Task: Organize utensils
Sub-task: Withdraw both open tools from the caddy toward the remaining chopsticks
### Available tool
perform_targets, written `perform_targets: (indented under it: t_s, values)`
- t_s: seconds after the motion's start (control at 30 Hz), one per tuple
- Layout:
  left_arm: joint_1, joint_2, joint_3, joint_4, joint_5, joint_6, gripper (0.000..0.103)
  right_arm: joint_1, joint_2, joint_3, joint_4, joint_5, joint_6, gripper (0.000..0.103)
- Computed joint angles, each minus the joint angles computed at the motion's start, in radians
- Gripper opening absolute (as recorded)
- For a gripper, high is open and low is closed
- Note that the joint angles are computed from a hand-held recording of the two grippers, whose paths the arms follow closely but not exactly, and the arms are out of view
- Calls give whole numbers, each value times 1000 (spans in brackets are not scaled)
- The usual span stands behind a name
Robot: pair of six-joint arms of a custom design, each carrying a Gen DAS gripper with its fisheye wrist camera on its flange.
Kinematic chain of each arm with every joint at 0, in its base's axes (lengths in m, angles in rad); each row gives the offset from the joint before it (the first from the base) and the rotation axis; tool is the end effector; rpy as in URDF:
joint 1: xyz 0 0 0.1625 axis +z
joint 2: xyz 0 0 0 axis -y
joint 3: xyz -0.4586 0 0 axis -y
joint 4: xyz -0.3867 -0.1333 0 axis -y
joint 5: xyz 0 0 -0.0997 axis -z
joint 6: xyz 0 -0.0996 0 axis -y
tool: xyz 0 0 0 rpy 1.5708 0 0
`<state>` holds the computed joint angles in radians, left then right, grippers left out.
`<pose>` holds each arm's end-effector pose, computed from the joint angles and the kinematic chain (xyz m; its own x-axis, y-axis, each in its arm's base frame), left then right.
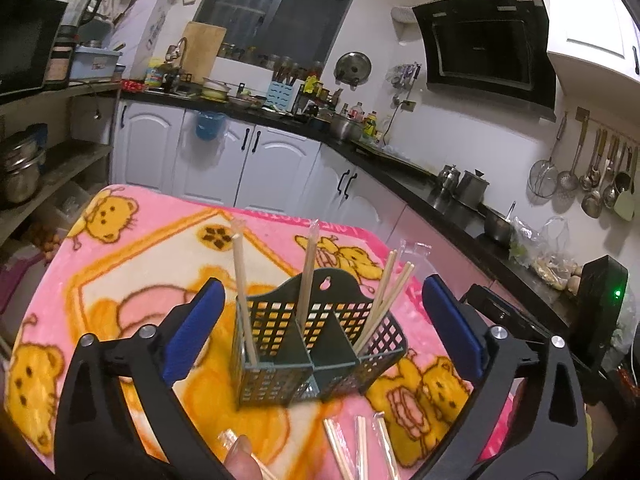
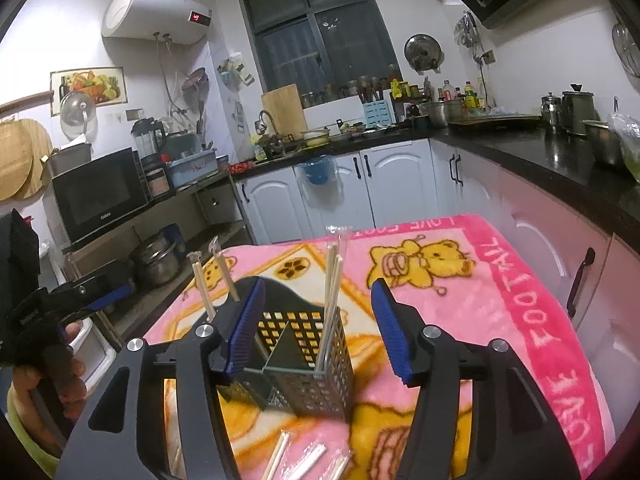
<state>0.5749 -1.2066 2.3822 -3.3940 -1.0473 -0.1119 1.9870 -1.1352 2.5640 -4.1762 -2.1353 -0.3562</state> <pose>-0.2729 -0.3950 0.2255 -0.7942 0.5109 -0.3288 0.5843 0.4938 -0.6440 0.2204 -0.3008 0.2552 -0.8572 -0.0192 0.5145 -0.4846 0.3677 -0.7937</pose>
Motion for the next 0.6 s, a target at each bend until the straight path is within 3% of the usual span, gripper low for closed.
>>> perform_targets:
  t_s: [0.6]
  values:
    - [15, -89, 101, 63, 42, -108, 92, 11, 59, 76, -9, -29, 26, 55]
